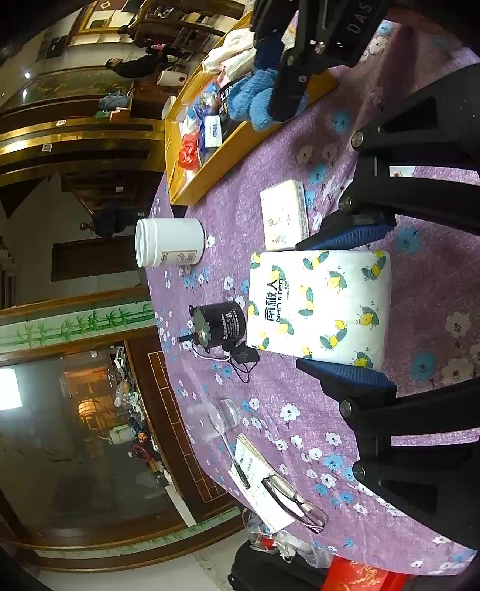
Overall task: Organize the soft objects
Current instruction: 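Carry the tissue pack and blue cloth into the tray and release both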
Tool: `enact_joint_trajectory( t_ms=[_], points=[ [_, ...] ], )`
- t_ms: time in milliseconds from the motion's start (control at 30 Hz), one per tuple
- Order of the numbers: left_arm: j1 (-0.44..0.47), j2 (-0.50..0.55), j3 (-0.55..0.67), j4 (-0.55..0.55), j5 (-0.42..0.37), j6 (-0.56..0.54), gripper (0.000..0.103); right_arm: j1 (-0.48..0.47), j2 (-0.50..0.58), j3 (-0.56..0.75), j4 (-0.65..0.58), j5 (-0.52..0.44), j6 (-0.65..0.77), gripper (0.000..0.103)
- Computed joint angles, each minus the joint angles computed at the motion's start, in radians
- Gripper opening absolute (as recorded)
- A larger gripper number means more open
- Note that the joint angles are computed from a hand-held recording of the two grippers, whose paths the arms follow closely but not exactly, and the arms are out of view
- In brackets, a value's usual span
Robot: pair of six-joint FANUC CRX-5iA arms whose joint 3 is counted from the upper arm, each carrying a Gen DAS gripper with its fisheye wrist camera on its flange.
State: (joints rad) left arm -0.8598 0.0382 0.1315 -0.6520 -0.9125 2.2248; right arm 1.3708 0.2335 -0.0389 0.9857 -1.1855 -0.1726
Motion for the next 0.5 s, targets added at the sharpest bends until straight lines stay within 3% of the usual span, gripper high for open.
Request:
enact_joint_trajectory(
  t_ms=[500],
  points=[
    [-0.056,0.073,0.11,0.079,-0.015,-0.088,0.052,0.02,-0.079,-0.1,0.043,-0.079,-0.08,0.042]
  ],
)
